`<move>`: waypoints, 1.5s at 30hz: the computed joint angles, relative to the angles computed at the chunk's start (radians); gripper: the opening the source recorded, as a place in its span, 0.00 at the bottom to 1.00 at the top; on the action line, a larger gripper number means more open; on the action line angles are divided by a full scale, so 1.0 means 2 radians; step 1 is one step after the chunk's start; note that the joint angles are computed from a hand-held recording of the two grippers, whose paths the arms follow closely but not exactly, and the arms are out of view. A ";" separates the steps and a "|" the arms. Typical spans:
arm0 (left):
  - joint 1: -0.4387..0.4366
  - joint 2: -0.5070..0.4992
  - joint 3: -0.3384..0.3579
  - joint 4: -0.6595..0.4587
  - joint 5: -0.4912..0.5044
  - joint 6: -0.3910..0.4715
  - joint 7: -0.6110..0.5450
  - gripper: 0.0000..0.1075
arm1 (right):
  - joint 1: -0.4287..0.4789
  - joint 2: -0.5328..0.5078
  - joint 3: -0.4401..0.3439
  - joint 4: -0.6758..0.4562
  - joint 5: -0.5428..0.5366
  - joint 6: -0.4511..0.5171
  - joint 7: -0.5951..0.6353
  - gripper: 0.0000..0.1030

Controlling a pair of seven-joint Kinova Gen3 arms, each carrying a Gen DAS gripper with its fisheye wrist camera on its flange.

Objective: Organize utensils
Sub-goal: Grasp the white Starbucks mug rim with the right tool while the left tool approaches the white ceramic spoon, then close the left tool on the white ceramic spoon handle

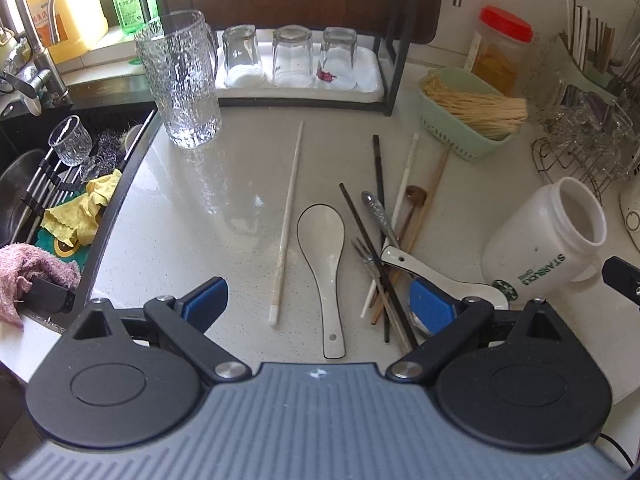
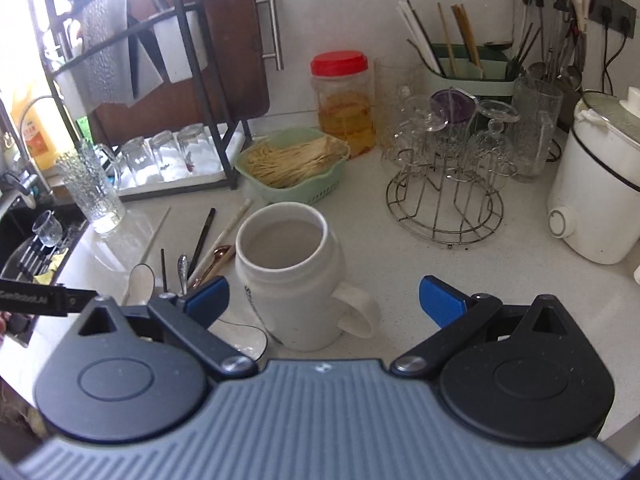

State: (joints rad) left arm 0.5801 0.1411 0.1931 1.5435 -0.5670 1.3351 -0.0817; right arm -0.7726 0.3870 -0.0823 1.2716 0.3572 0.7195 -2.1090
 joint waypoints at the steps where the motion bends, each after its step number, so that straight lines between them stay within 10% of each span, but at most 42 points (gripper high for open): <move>1: -0.005 -0.005 -0.002 0.010 0.004 -0.013 -0.005 0.92 | -0.001 0.003 -0.001 -0.003 0.000 0.001 0.003 1.00; 23: -0.105 -0.023 -0.028 0.107 0.032 -0.200 -0.130 0.89 | -0.065 0.125 0.044 -0.148 0.048 0.104 -0.002 1.00; 45: -0.130 0.011 -0.051 0.108 0.083 -0.257 -0.243 0.52 | -0.075 0.144 0.050 -0.188 0.038 0.143 0.003 0.89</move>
